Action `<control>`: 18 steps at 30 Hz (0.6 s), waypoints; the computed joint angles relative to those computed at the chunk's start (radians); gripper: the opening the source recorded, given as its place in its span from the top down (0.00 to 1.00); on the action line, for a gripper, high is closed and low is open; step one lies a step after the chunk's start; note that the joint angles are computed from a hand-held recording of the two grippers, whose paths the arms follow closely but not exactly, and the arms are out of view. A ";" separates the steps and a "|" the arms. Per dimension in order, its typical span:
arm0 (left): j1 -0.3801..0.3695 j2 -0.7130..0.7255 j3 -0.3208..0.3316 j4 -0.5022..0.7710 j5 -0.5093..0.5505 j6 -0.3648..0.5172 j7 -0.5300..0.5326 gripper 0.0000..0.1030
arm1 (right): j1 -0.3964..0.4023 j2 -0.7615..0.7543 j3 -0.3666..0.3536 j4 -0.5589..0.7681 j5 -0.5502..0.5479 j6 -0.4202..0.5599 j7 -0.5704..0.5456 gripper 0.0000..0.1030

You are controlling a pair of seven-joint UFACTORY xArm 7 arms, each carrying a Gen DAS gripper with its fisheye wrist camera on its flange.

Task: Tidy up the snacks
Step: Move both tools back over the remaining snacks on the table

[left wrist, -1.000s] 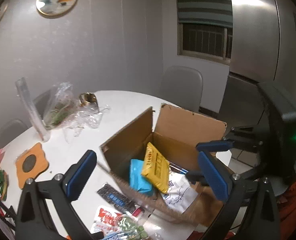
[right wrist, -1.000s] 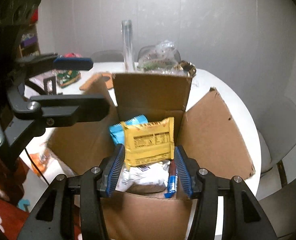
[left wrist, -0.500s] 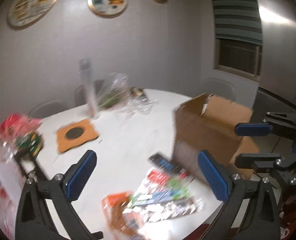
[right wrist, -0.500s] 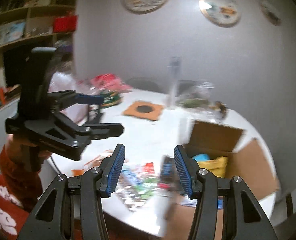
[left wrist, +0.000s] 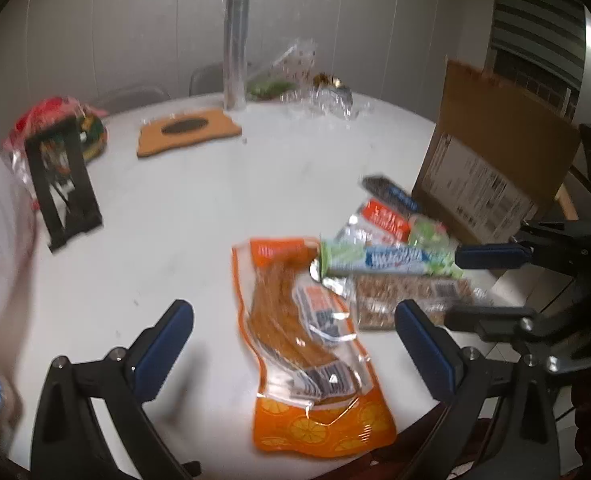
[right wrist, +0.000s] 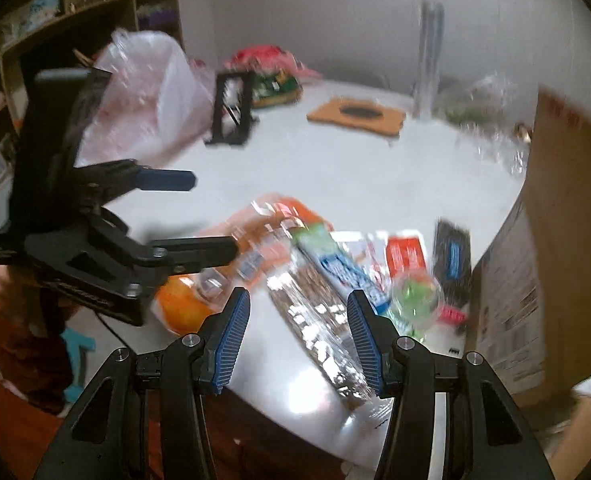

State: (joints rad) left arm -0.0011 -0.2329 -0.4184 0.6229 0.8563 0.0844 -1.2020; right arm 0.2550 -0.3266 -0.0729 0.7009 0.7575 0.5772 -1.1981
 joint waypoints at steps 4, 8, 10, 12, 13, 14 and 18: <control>0.000 0.051 -0.004 0.021 0.039 0.016 -0.040 0.03 | -0.018 0.063 0.022 0.000 -0.037 -0.068 0.022 0.54; -0.060 0.093 0.050 0.046 0.037 0.034 -0.023 0.03 | -0.021 0.094 0.025 -0.001 -0.052 -0.115 0.016 0.54; -0.080 0.108 0.067 0.061 0.058 0.056 -0.039 0.03 | -0.029 0.086 0.024 0.000 -0.065 -0.096 0.025 0.54; -0.106 0.116 0.088 0.070 0.060 0.078 -0.041 0.03 | -0.034 0.084 0.022 0.001 -0.075 -0.074 0.027 0.54; -0.119 0.120 0.101 0.072 0.059 0.083 -0.039 0.03 | -0.036 0.078 0.024 -0.005 -0.081 -0.074 0.024 0.54; -0.131 0.126 0.114 0.076 0.059 0.086 -0.037 0.03 | -0.039 0.075 0.027 -0.009 -0.095 -0.074 0.028 0.54; -0.168 0.136 0.157 0.080 0.098 0.084 -0.063 0.04 | -0.040 0.061 0.019 -0.015 -0.105 -0.043 0.028 0.51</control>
State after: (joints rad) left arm -0.1691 -0.0967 -0.2612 0.7031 0.9538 0.1684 -1.2646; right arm 0.2146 -0.2657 -0.0535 0.6857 0.6524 0.5343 -1.1702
